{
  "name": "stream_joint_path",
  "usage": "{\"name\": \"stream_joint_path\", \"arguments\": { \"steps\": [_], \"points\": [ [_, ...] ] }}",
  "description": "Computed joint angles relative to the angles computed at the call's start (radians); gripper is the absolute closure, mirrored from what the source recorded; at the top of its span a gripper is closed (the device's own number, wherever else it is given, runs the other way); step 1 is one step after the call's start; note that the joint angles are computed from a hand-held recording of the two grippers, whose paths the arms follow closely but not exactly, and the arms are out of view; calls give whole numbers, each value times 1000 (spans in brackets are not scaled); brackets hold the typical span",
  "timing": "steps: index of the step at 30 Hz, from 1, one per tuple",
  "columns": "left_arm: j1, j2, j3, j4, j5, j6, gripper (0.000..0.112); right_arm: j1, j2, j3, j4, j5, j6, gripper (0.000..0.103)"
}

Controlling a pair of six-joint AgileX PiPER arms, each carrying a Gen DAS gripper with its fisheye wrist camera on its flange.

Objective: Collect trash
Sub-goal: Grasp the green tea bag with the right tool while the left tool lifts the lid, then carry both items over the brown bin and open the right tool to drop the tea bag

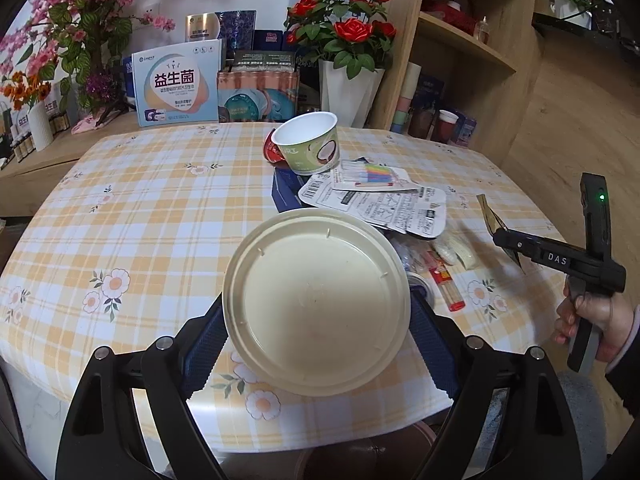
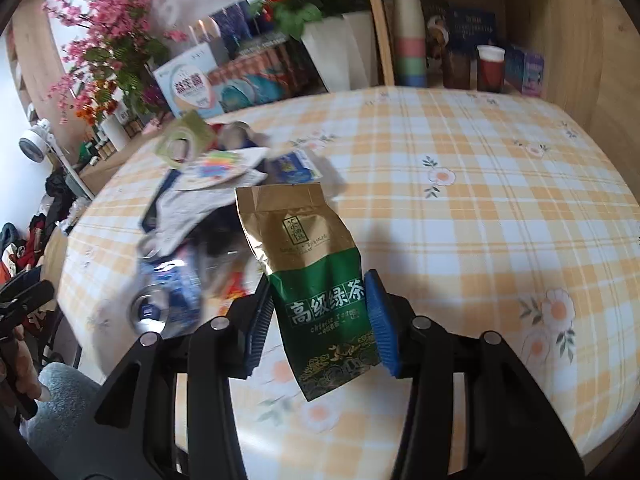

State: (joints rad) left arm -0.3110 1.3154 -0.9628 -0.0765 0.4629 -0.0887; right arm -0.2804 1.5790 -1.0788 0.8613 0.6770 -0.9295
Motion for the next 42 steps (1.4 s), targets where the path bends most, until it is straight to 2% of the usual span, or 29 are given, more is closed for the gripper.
{"name": "stream_joint_path", "arguments": {
  "steps": [7,15,20,26,32,42],
  "points": [
    [-91,-129,64,136,38,-165,29,-25,-224,183,93,52,-48,56],
    [-215,-264,124,278,91,-363,29,-10,-449,363,-1,80,36,56],
    [-316,-330,158,404,132,-531,29,-30,-570,448,-45,127,63,56],
    [-450,-422,196,544,226,-726,29,-62,-672,496,-94,192,79,56],
    [-549,-499,230,615,315,-855,29,-69,-756,545,-124,239,85,56],
    [-736,-556,269,740,450,-1055,29,-66,-851,640,-172,272,81,56]
  ]
}}
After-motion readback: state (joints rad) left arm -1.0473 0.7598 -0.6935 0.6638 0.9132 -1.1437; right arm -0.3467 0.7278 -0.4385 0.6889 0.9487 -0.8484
